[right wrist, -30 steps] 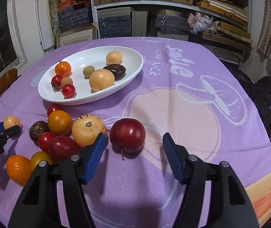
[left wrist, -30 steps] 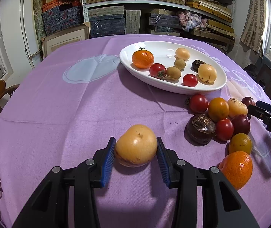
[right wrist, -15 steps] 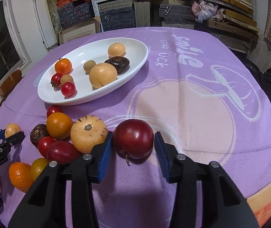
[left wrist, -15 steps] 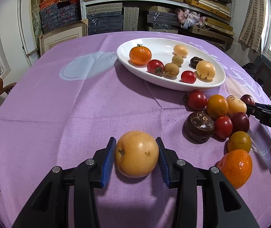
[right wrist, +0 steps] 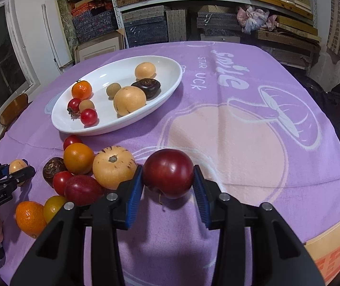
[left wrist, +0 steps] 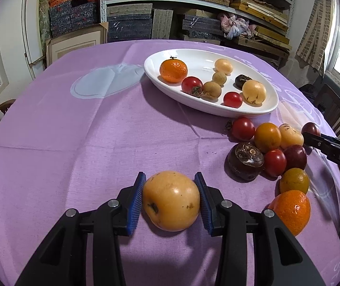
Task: Organize fruits
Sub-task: 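Grasp the dark red plum with the right tool while the left tool holds the yellow fruit, then place the yellow fruit on the plate with the left tool while the right tool places the plum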
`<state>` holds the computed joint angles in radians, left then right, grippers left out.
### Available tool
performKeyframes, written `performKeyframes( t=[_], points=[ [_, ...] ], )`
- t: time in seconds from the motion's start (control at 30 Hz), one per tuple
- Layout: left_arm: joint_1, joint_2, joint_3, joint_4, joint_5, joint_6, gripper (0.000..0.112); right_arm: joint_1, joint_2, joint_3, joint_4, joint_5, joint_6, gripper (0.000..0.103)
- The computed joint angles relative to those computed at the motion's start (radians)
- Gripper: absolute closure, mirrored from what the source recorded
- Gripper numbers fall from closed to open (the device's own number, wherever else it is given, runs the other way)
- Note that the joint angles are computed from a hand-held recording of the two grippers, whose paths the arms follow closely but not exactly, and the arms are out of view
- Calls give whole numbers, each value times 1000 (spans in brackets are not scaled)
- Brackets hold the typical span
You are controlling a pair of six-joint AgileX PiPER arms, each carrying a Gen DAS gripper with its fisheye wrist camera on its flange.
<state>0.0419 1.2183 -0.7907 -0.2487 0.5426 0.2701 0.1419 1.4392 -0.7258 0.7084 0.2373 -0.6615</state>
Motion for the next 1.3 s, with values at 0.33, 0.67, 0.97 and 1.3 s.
performKeyframes(
  t=[0.33,0.67,0.97,1.3],
  points=[
    [11,-28,-35,-30,-6,7,70,-32,-54,23,200,20,-166,63],
    [-125,270,-453,143,77,-220,70,109,112,-380,-452,148,475,63],
    [-218,644,-915,299,223,-394,70,127,476,-809,-612,274,671,63],
    [-182,772,-1087,212,316,-341,61,80,536,-898,-474,288,551,61]
  ],
)
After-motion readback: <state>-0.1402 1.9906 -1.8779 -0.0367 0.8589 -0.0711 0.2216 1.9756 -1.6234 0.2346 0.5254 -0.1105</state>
